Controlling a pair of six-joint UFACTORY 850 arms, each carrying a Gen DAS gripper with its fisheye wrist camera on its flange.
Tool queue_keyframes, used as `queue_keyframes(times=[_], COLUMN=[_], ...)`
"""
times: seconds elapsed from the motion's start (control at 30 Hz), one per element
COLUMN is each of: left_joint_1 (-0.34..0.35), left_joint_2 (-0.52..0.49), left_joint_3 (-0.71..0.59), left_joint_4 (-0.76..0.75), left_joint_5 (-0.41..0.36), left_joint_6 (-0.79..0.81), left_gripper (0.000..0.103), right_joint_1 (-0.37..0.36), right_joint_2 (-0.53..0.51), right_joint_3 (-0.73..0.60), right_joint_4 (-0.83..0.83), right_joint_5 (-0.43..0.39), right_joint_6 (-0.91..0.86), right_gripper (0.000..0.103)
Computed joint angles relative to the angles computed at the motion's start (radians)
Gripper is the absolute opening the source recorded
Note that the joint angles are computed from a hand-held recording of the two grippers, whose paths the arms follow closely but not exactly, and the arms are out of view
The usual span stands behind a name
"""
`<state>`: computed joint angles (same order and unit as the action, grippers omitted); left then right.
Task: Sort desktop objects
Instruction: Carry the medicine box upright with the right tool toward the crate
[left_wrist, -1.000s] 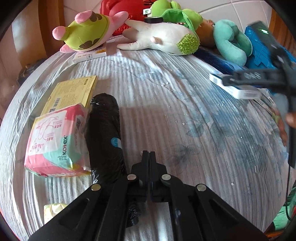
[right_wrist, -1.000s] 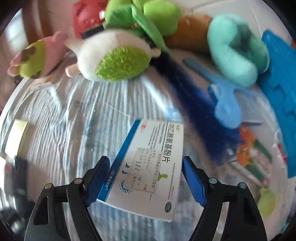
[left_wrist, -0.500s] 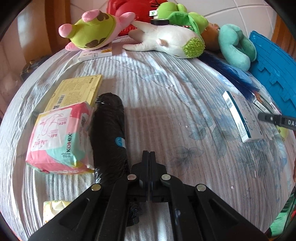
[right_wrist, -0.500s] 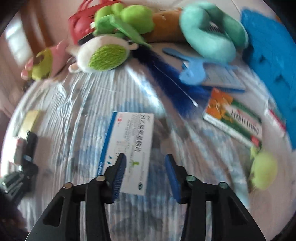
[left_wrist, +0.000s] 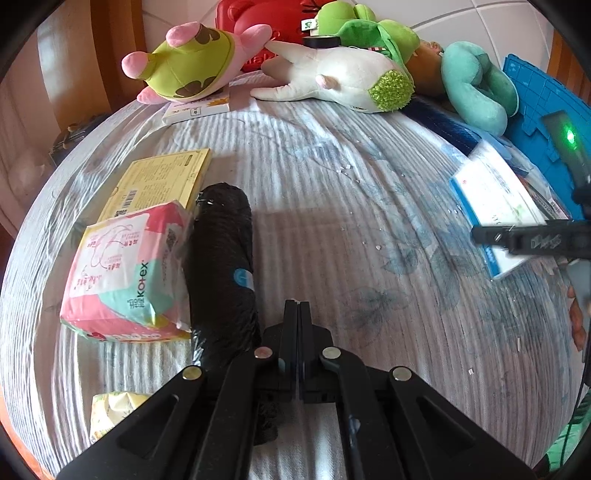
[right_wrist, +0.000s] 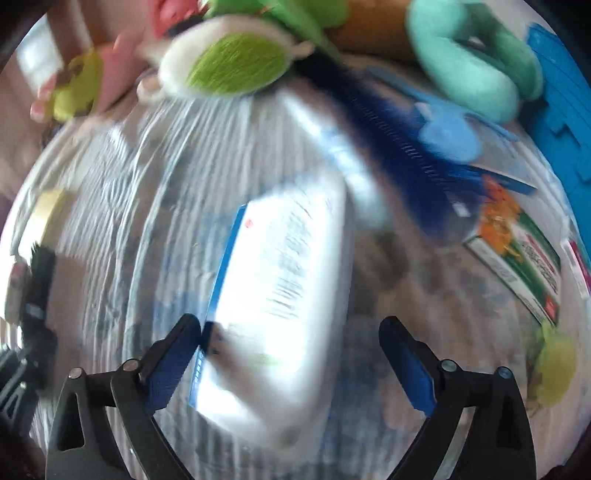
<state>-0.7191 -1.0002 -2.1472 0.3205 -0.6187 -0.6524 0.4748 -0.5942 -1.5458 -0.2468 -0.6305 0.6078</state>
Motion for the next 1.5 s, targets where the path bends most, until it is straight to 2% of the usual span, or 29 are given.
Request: queue_keyframes(times=[0.03,0.07,0.13,0.33,0.43,0.5,0.63,0.8,1.07,1.17,1.3,1.5], left_joint_1=[0.002,0.003,0.003,0.001,0.001,0.0,-0.006,-0.015,-0.049,-0.061,-0.078,-0.115], left_joint_2=[0.003,0.005,0.009,0.033,0.055,0.066,0.079,0.101,0.099,0.101,0.099,0.049], left_joint_3=[0.004,0.007,0.014,0.038,0.058,0.064,0.07,0.078,0.015,-0.005,-0.033,-0.174], left_joint_4=[-0.008,-0.012,-0.014,0.009,0.014,0.029,0.059,0.092,0.121,0.147,0.18,0.203], left_joint_5=[0.003,0.004,0.011,0.033,0.051,0.06,0.061,0.067,0.057,0.054,0.044,-0.01], left_joint_6=[0.006,0.009,0.009,0.008,0.014,0.007,-0.011,-0.049,-0.03,-0.041,-0.069,-0.06], left_gripper=[0.0,0.0,0.0,0.0,0.0,0.0,0.0,0.0,0.0,0.0,0.0,0.0], right_joint_1=[0.008,0.014,0.009,-0.023,-0.044,-0.057,-0.051,-0.056,-0.079,-0.083,-0.083,-0.089], right_joint_2=[-0.002,0.002,0.009,0.097,0.153,0.175,0.209,0.275,0.354,0.389,0.434,0.511], right_joint_3=[-0.006,0.0,0.008,0.12,0.178,0.2,0.222,0.267,0.32,0.344,0.37,0.412], right_joint_4=[-0.016,-0.016,0.048,0.145,0.25,0.326,0.318,0.404,0.644,0.671,0.621,0.559], right_joint_5=[0.0,0.013,0.026,0.154,0.22,0.232,0.243,0.282,0.314,0.327,0.344,0.386], right_joint_6=[-0.009,-0.023,-0.081,-0.141,-0.218,-0.276,-0.275,-0.35,-0.55,-0.576,-0.55,-0.515], right_gripper=[0.055,0.029,0.018,0.018,0.018,0.018,0.017,0.017,0.017,0.017,0.017,0.017])
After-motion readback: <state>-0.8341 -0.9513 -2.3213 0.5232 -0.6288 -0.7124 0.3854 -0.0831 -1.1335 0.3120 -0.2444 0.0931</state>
